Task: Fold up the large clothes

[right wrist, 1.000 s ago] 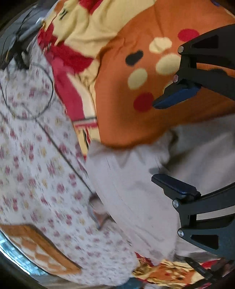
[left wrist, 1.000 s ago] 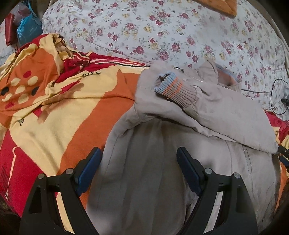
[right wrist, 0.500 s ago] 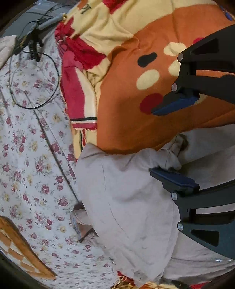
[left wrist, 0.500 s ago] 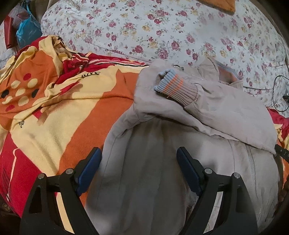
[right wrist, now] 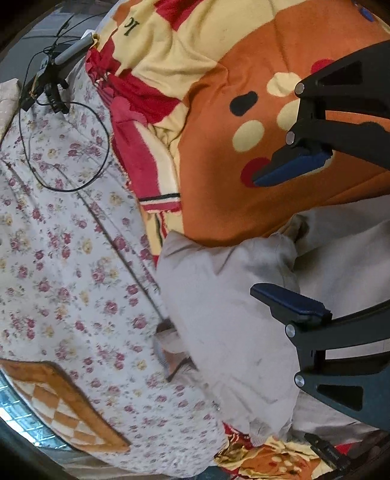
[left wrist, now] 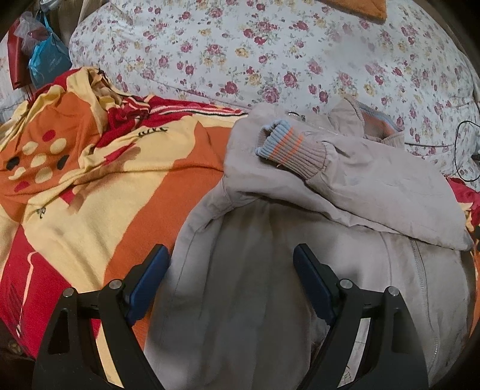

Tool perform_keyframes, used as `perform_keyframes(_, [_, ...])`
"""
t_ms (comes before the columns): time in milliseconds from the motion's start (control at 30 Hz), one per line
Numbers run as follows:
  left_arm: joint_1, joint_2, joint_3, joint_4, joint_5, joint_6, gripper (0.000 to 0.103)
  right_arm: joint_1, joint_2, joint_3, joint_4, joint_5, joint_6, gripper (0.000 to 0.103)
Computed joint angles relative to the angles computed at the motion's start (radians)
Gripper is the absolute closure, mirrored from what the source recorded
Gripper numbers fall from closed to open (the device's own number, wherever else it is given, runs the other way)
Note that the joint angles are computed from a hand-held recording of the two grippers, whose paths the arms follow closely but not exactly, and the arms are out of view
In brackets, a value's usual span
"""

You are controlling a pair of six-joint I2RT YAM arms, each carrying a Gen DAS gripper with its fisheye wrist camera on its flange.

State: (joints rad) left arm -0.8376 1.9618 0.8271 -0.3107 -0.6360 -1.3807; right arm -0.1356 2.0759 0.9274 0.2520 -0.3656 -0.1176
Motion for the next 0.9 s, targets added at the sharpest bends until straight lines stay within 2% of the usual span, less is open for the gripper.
perform_keyframes(100, [0.000, 0.011, 0.014, -0.012, 0.003, 0.012, 0.018, 0.007, -0.007, -0.016, 0.030, -0.003, -0.008, 0.034])
perform_keyframes(567, [-0.004, -0.009, -0.005, 0.003, -0.001, 0.000, 0.018, 0.013, 0.054, 0.044, -0.041, 0.032, -0.024, 0.031])
perform_keyframes(900, [0.001, 0.008, 0.010, -0.006, 0.002, 0.012, 0.018, 0.024, 0.023, 0.004, 0.000, 0.023, -0.051, 0.031])
